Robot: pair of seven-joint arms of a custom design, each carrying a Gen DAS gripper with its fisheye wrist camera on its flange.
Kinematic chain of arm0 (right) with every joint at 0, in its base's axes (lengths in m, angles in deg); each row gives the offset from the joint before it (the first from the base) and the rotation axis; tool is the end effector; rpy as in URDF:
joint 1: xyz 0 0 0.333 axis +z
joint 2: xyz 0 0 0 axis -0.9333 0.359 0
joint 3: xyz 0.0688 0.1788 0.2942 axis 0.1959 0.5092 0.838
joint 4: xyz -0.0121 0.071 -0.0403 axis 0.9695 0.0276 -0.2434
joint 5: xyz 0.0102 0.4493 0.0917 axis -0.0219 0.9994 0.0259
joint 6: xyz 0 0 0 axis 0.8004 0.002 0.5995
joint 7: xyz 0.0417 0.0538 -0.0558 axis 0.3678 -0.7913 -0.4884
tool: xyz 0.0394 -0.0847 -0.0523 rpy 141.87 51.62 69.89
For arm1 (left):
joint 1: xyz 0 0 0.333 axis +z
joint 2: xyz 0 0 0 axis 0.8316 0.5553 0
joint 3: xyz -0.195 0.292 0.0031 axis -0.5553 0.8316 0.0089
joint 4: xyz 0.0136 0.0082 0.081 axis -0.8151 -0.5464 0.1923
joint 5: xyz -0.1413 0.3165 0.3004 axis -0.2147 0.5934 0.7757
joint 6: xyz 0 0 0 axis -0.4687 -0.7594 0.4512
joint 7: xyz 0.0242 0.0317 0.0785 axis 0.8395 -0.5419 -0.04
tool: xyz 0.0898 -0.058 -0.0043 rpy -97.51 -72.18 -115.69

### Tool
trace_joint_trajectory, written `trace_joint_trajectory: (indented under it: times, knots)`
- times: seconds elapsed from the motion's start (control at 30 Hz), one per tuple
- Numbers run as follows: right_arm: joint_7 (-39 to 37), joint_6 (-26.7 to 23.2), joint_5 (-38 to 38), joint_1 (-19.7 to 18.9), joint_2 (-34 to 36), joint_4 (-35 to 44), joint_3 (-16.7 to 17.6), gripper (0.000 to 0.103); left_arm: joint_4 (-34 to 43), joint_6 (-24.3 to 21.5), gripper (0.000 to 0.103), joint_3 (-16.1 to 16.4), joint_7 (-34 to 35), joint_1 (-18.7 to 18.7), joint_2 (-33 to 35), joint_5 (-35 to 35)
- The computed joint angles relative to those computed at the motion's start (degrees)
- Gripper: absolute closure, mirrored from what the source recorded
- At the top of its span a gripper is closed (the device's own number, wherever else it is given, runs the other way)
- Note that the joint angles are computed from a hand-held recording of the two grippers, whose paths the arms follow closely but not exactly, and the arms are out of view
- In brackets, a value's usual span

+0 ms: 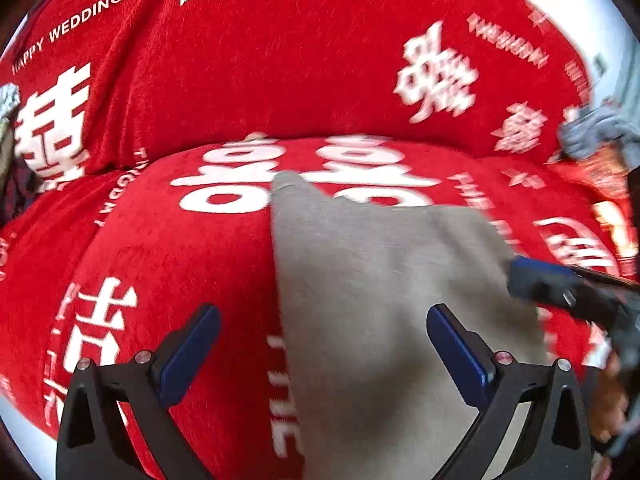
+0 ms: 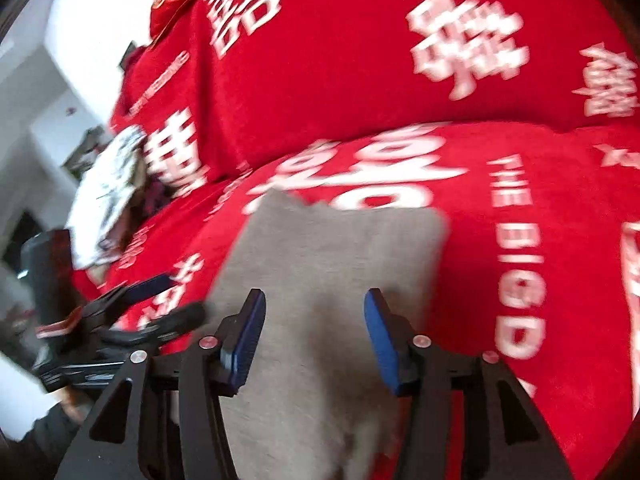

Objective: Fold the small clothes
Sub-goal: 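Lay the folded sweater down and open both grippers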

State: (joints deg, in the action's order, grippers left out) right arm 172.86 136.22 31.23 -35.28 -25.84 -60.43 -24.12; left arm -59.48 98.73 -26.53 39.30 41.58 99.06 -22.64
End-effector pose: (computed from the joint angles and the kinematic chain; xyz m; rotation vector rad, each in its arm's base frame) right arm 0.5324 0.4166 0.4591 -1.4790 1.8023 -0.1184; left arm 0.6104 -0.3482 0.4744 -1.4266 2.3306 -0.7828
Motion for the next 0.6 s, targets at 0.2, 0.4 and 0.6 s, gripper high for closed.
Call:
trace_joint_trajectory:
  times: [0.2, 0.4, 0.6]
  knots:
    - [-5.41, -2.99, 9.64, -1.66, 3.14, 2.08, 0.55, 0.047, 7.74, -8.93, 0.0, 0.39, -2.86, -0.82, 6.59, 4.26]
    - [-0.18, -0.08, -3.91, 2.01, -2.48, -1.63, 0.08, 0.047, 0.14, -3.97, 0.0, 1.0, -3.88, -0.97, 0.12, 7.3]
    - [1.66, -4.65, -3.48, 1.23, -3.47, -4.19, 4.94, 0.042, -6.39, -2.15, 0.0, 1.33, -5.04, -1.04, -4.77, 9.31]
